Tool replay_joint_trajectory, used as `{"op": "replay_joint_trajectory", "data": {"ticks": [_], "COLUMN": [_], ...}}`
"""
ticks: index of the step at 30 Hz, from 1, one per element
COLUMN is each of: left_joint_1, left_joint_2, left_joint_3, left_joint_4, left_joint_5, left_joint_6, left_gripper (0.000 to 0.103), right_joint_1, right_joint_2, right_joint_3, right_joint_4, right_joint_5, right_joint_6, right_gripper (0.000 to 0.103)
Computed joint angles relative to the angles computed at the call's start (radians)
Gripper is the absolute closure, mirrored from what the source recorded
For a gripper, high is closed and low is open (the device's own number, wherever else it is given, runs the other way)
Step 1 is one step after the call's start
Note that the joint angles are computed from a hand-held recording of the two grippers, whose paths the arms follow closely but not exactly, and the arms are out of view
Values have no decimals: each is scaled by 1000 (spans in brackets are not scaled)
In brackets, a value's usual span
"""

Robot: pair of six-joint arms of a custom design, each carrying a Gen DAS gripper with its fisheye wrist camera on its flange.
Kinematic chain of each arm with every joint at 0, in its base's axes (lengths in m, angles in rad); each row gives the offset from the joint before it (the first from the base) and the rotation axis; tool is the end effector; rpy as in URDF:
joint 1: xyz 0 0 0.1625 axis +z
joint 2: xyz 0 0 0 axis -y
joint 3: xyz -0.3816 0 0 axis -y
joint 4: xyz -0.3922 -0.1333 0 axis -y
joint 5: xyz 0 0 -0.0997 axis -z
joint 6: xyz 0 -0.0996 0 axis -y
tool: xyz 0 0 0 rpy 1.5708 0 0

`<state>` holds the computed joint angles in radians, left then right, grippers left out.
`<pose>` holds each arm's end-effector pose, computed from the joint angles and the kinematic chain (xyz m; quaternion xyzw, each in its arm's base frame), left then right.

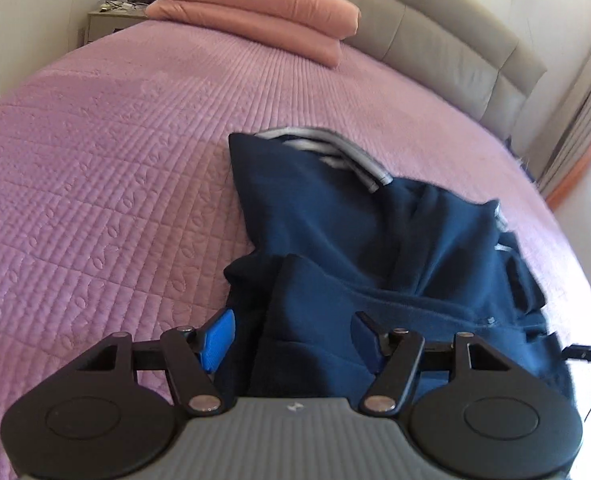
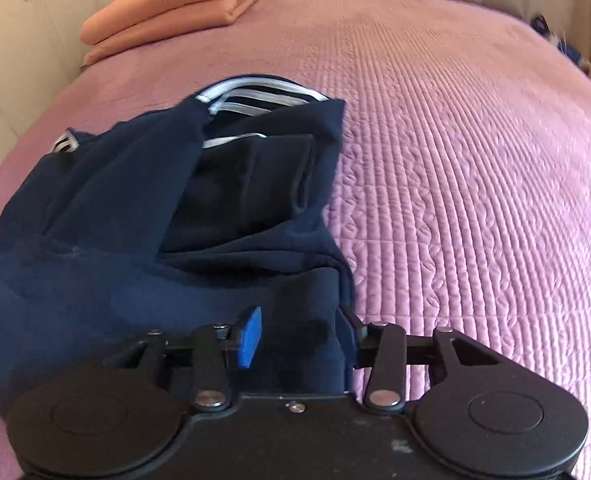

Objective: Fold large clothes

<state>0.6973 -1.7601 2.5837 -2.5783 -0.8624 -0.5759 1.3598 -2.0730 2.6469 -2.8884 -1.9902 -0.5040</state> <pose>-0.1078 -0.3487 0.1934 0.1070 0.9284 -0.2934 0.2015 0.0319 -0.2938 0.2846 0.0582 -0.9125 0.2650 0.3060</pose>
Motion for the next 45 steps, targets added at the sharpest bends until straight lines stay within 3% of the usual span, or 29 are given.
{"op": "replay_joint_trajectory", "data": {"ticks": [3, 7, 8, 9, 10, 11, 13, 17, 18, 20, 21, 22, 23, 24, 27, 30, 32, 34, 37, 40, 45], "left_joint_1": [17, 29, 37, 47, 55, 57, 50, 48, 56, 91, 100, 96, 81, 62, -24, -113, -132, -96, 2, 96, 235], "left_joint_2": [37, 115, 132, 150, 160, 163, 160, 158, 167, 188, 200, 210, 210, 201, 113, 1, 2, 82, 303, 518, 763], "left_joint_3": [-15, -25, -27, -31, -39, -48, -53, -41, -41, -44, -43, -41, -36, -30, 13, 31, 8, -41, -173, -325, -520], "left_joint_4": [-13, -81, -106, -132, -137, -116, -95, -114, -128, -178, -204, -212, -208, -196, -185, -199, -257, -389, -621, -763, -783], "left_joint_5": [-36, -16, -22, -37, -54, -63, -83, -83, -84, -120, -130, -120, -99, -83, -41, -10, 19, 21, 22, 34, 55], "left_joint_6": [55, 103, 111, 119, 123, 120, 119, 116, 119, 119, 115, 107, 103, 99, 86, 101, 154, 254, 438, 543, 573], "left_gripper": [37, 39, 40, 41, 47, 62, 76, 72, 70, 51, 50, 54, 77, 87, 91, 91, 91, 91, 91, 91, 91], "right_joint_1": [-46, -67, -63, -57, -52, -51, -45, -32, -40, -73, -83, -76, -58, -37, 42, 146, 207, 232, 226, 203, 141], "right_joint_2": [25, 70, 82, 92, 93, 84, 51, 73, 84, 88, 102, 117, 135, 135, 60, -32, 27, 135, 370, 600, 814], "right_joint_3": [-14, -6, -1, 3, 9, 13, 26, 34, 29, 15, 10, 9, 11, 17, 52, 39, -1, -62, -182, -317, -490], "right_joint_4": [-1, -64, -87, -108, -116, -104, -72, -113, -121, -96, -102, -114, -143, -159, -194, -188, -282, -390, -583, -734, -688], "right_joint_5": [31, 46, 43, 36, 38, 51, 74, 48, 48, 91, 102, 92, 68, 50, 20, 2, -30, -18, 10, 12, -30], "right_joint_6": [33, 45, 46, 44, 37, 25, -6, -11, 2, 38, 48, 49, 38, 17, -43, -46, -76, -101, -154, -173, -82], "right_gripper": [51, 52, 53, 61, 72, 76, 81, 81, 75, 63, 61, 70, 81, 95, 96, 98, 98, 98, 98, 98, 98]}}
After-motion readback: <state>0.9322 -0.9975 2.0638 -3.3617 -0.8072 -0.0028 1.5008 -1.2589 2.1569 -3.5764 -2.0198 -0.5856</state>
